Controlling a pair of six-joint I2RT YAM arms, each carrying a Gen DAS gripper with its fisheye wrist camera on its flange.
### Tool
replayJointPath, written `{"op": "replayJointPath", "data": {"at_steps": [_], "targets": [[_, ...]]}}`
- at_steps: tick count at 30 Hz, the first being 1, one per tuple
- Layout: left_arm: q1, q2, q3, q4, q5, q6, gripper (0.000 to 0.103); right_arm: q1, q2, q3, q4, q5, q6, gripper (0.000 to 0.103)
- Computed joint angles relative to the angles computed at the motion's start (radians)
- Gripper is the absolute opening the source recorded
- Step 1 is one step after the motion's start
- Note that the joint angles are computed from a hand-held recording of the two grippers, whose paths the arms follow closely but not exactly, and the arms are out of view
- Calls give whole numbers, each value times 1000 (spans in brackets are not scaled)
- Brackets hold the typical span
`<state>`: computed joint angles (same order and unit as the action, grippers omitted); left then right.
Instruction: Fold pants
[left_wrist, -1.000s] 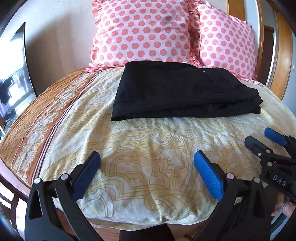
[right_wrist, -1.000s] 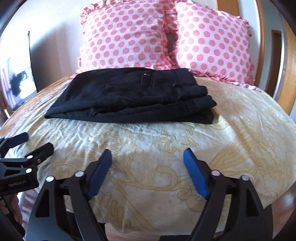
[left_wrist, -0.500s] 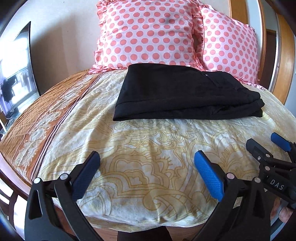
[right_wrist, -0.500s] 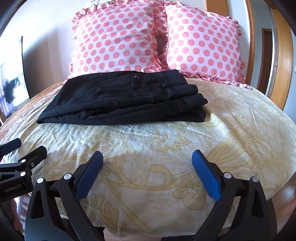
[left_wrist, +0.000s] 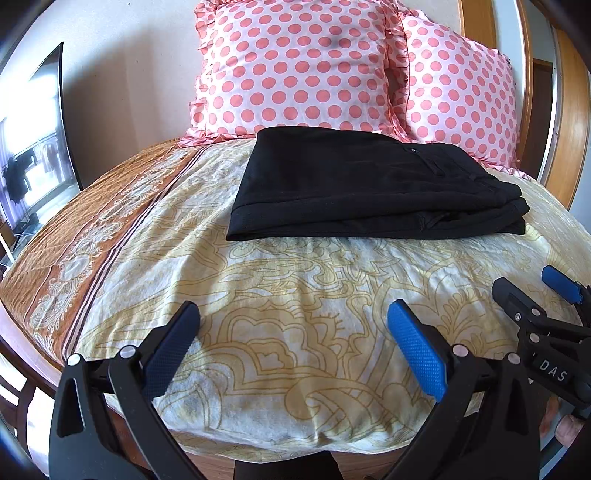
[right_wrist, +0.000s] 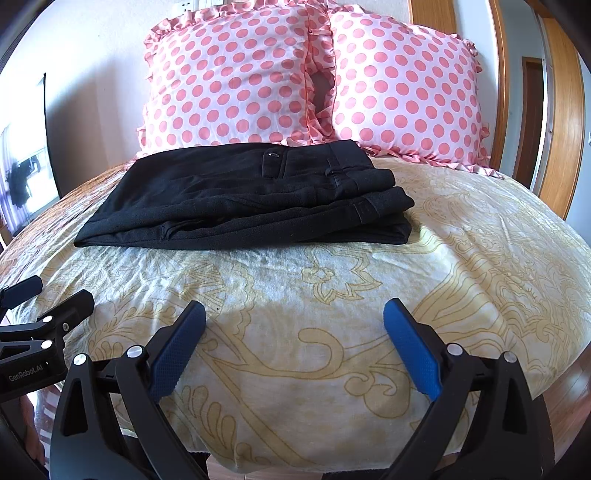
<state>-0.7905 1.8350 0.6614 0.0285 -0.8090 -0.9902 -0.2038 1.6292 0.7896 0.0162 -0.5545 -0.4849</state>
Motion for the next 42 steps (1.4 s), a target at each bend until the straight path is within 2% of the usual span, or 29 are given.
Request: {"op": "replayJointPath", "data": {"at_steps": [9,11,23,42], "targets": [[-1,-1,-1,-1,0,-2,101,-1,-1,-6,6,-1,-1,99],[-1,-1,-1,-1,0,-2,101,-2,4,-5,11,-3,1,102],[-1,1,1,-2,0,-3,101,0,5,-30,92,-20,36,102],[-2,2,1,-2,-2,-5,101,-1,2,-35,96,-19,38,102]]}}
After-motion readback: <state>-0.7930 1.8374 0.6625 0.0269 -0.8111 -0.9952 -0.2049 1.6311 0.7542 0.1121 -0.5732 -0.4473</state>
